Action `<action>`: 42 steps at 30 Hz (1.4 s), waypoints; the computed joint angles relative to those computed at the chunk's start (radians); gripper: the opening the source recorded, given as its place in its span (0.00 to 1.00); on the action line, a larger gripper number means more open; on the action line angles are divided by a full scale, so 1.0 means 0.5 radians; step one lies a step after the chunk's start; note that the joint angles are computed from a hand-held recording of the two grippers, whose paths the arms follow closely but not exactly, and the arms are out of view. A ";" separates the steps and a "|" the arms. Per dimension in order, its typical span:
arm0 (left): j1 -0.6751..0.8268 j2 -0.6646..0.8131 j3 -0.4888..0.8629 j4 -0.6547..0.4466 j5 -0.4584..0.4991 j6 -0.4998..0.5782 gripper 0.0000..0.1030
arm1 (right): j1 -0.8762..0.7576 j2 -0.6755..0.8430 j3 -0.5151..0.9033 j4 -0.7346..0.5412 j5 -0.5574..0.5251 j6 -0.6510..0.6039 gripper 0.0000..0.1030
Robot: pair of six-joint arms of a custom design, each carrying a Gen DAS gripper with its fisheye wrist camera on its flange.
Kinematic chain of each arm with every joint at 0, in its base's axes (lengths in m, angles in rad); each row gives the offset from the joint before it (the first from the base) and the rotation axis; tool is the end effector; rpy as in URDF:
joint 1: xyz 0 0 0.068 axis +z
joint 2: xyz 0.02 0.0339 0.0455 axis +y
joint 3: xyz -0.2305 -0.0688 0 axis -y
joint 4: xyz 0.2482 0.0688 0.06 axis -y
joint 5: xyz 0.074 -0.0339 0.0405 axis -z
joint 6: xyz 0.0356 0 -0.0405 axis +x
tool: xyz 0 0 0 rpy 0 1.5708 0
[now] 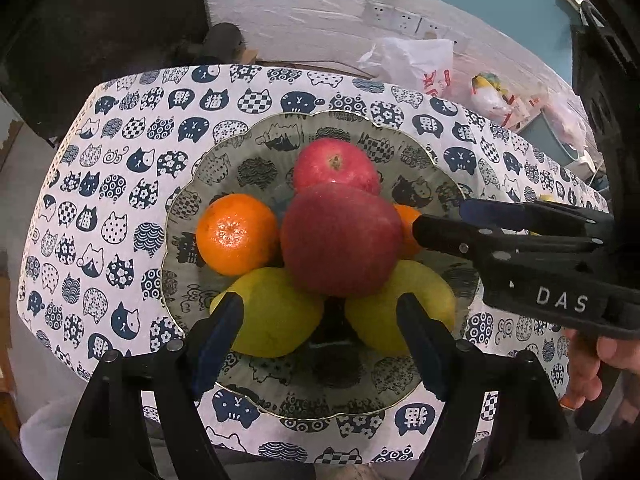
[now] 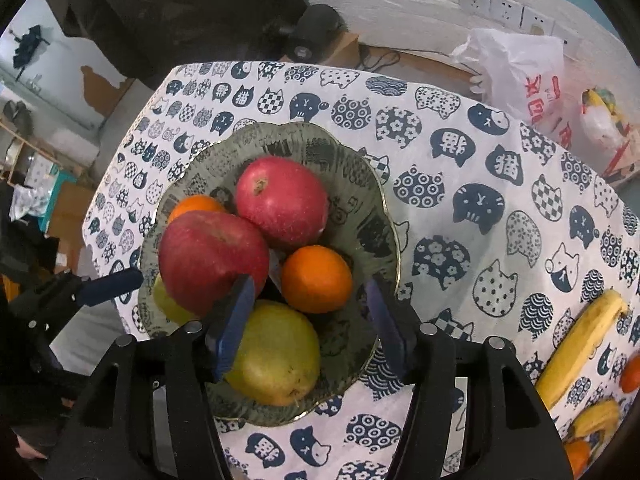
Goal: Organize fruits
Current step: 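Lift both open tools out of the bowl toward the remaining fruit, then grasp another large orange with the right tool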
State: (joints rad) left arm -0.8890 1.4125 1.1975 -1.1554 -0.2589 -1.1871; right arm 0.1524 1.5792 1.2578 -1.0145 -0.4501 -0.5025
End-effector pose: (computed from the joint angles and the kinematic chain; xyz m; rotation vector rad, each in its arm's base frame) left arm 0.1713 -0.1965 0.2405 -0.4548 2.7806 -0.0577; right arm 0.2952 0.0610 0.2194 -0.9651 2.6077 0.5695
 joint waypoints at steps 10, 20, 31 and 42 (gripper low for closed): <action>-0.046 0.100 0.148 -0.054 -0.043 -0.003 0.78 | -0.115 -0.226 -0.048 -0.075 0.063 -0.149 0.60; -0.129 0.351 0.453 -0.117 -0.075 0.028 0.78 | -0.421 -0.381 0.008 -0.242 0.038 -0.403 0.71; -0.243 0.840 1.077 -0.245 -0.080 0.167 0.78 | -0.949 -0.310 0.127 -0.389 0.008 -0.829 0.72; -0.328 1.516 2.032 -0.570 -0.071 0.354 0.78 | -1.375 -0.048 0.378 -0.508 -0.031 -1.079 0.76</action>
